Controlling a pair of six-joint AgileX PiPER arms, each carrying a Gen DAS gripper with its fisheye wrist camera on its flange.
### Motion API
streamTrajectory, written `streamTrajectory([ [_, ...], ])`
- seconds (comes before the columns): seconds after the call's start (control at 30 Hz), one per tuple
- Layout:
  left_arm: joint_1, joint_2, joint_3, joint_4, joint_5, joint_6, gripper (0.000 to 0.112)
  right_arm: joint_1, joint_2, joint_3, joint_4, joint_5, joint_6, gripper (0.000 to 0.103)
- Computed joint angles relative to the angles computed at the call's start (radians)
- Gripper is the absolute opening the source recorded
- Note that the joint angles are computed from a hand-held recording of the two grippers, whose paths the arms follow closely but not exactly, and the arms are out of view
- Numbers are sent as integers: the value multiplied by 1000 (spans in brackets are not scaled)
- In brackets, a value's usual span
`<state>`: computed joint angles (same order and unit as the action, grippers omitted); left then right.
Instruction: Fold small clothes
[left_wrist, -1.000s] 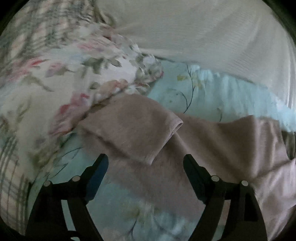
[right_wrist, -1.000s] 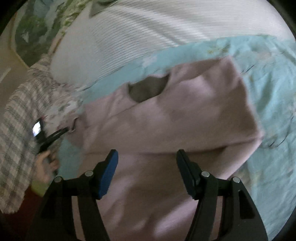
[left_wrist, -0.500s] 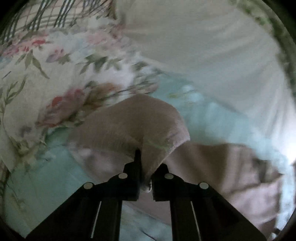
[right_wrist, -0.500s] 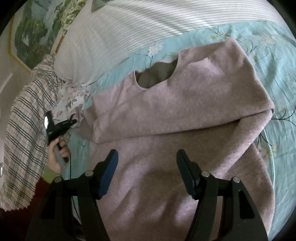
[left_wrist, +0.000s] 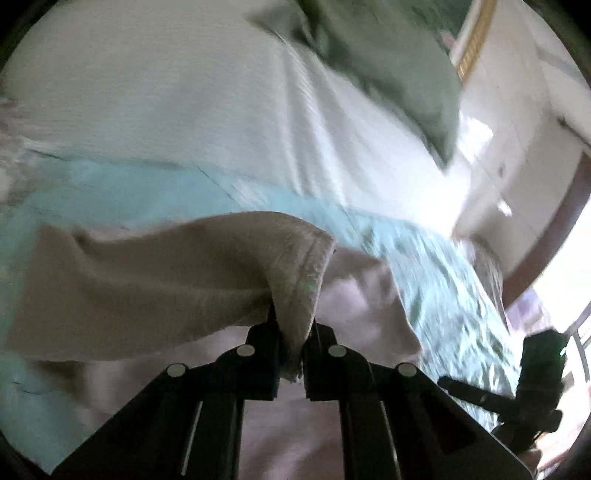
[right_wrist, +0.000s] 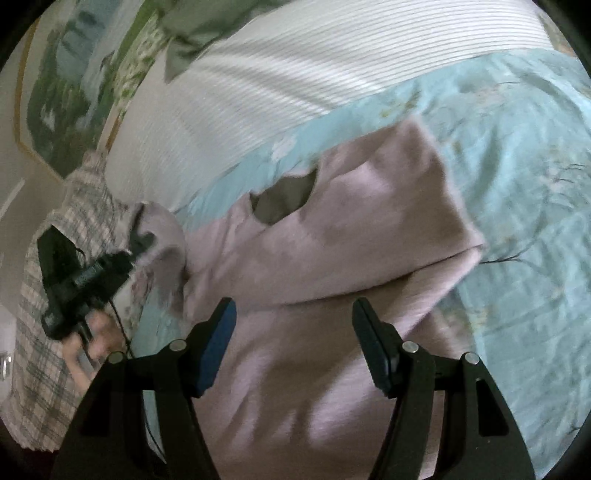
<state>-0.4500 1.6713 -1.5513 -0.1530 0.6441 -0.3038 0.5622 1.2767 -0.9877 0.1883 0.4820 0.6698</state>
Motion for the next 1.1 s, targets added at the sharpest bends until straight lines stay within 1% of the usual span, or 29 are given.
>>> streamTrajectory([
  [0.07, -49, 89, -46, 1, -5, -19, 7, -54, -31, 37, 65, -10, -47, 66],
  [0.1, -78, 142, -76, 38, -7, -53, 7, -76, -40, 50, 102, -16, -78, 66],
  [0.2, -103, 302, -210, 77, 37, -84, 7, -143, -48, 72, 197, -10, -166, 66],
  [0.23, -111, 327, -219, 92, 38, -95, 8, -161, -44, 74, 225, -10, -198, 66],
  [0.27, -123, 364, -249, 119, 56, -117, 9, -174, -35, 71, 244, -8, -222, 66],
  [0.3, -128, 392, -280, 132, 78, -131, 11, -182, -26, 65, 248, -3, -230, 66],
  [0.33, -124, 402, -275, 115, 78, -125, 18, -189, -10, 55, 250, 0, -234, 66],
  [0.37, -116, 396, -246, 87, 61, -108, 21, -194, 9, 43, 256, 5, -242, 66],
  [0.43, -98, 331, -140, 19, 8, -44, 41, -201, 41, 22, 272, 11, -259, 66],
  [0.47, -96, 294, -99, 14, -7, -32, 45, -203, 66, 7, 304, 9, -296, 66],
  [0.5, -97, 240, -28, 34, -38, -39, 55, -204, 82, -5, 319, 8, -316, 66],
  [0.57, -101, 152, 80, 90, -77, -76, 59, -195, 138, -47, 334, 13, -338, 66],
  [0.63, -93, 55, 186, 209, -92, -177, 69, -188, 188, -80, 378, 17, -384, 66],
  [0.7, -69, -42, 292, 365, -104, -330, 72, -172, 252, -132, 410, 22, -421, 66],
  [0.77, -19, -129, 388, 482, -99, -449, 72, -153, 298, -172, 379, 20, -400, 66],
  [0.87, 80, -215, 491, 582, -86, -544, 72, -124, 385, -248, 292, 32, -338, 66],
  [0.93, 167, -238, 538, 563, -93, -521, 72, -116, 430, -282, 261, 37, -319, 66],
  [1.0, 250, -237, 563, 516, -107, -479, 72, -102, 478, -322, 191, 50, -257, 66],
  [1.03, 293, -227, 571, 495, -119, -463, 72, -105, 491, -330, 194, 53, -264, 66],
  [1.1, 331, -197, 569, 457, -138, -435, 72, -102, 526, -359, 195, 62, -264, 66],
])
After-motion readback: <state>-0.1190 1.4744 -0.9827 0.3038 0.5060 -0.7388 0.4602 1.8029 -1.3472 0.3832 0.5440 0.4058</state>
